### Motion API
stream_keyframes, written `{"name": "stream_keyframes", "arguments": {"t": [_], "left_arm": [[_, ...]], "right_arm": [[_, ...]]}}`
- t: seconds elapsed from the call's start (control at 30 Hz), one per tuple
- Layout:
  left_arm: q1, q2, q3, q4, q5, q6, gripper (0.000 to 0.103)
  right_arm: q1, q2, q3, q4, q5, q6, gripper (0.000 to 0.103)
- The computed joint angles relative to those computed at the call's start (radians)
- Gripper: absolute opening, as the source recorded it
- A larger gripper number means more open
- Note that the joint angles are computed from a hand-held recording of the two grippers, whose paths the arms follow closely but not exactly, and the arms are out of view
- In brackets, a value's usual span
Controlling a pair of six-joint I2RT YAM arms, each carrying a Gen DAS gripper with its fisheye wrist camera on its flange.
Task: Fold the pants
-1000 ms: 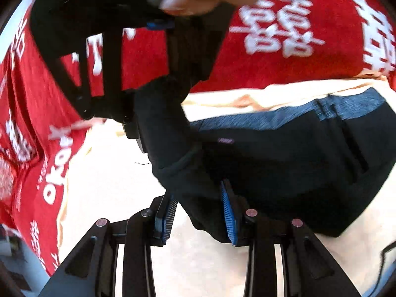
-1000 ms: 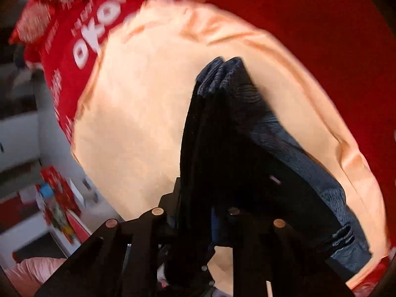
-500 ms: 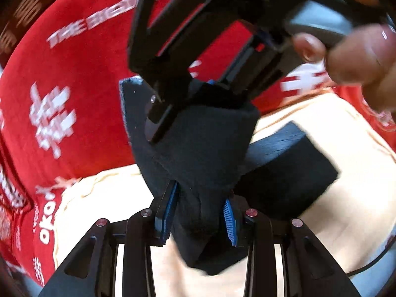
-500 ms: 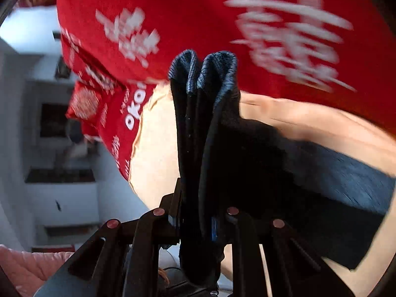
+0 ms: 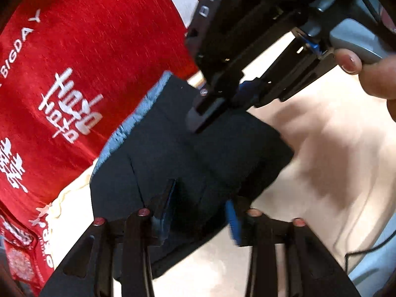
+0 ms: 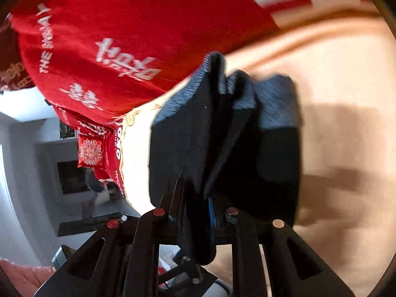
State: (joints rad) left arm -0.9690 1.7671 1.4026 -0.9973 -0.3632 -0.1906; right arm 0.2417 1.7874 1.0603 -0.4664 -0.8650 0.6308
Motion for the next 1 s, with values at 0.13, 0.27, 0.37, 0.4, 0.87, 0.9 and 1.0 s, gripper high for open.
{"name": "stream_keyframes", "arguments": {"t": [0.13,0.27,0.37,0.4,0.87,0.9,1.0], "left_arm": [[0.032,-0.085,-0.054,-0.044,0.038,-0.004,0.062],[0.093,-0.167,-0.081,-0.099,0.090,-0.032,0.062],[0.224,-0.206,-0.093,-0.131,0.144,-0.056,0.062],[0.273,-0.206,-0.086,-0.149,0.146,-0.065,0.062],[0.604,-0.200,-0.185,-0.119,0.228,-0.062,0.062],[0.621,-0.187,-0.184,-0.109,0.240,-0.049,0.062],[0.622,-0.194,-0.202,-0.109,0.264,-0.057,0.062]], "right_arm": [[0.015,0.020,-0.030,0.037,0.004,0.015,0.018],[0.009,0.010,-0.036,0.010,-0.001,-0.005,0.021],[0.023,-0.014,-0.043,0.006,0.039,-0.002,0.017],[0.029,-0.029,-0.046,0.003,0.053,-0.003,0.017],[0.266,-0.024,0.190,-0.383,0.562,-0.037,0.025],[0.279,-0.028,0.208,-0.409,0.586,-0.035,0.025],[0.324,-0.039,0.260,-0.468,0.664,-0.021,0.025]]}}
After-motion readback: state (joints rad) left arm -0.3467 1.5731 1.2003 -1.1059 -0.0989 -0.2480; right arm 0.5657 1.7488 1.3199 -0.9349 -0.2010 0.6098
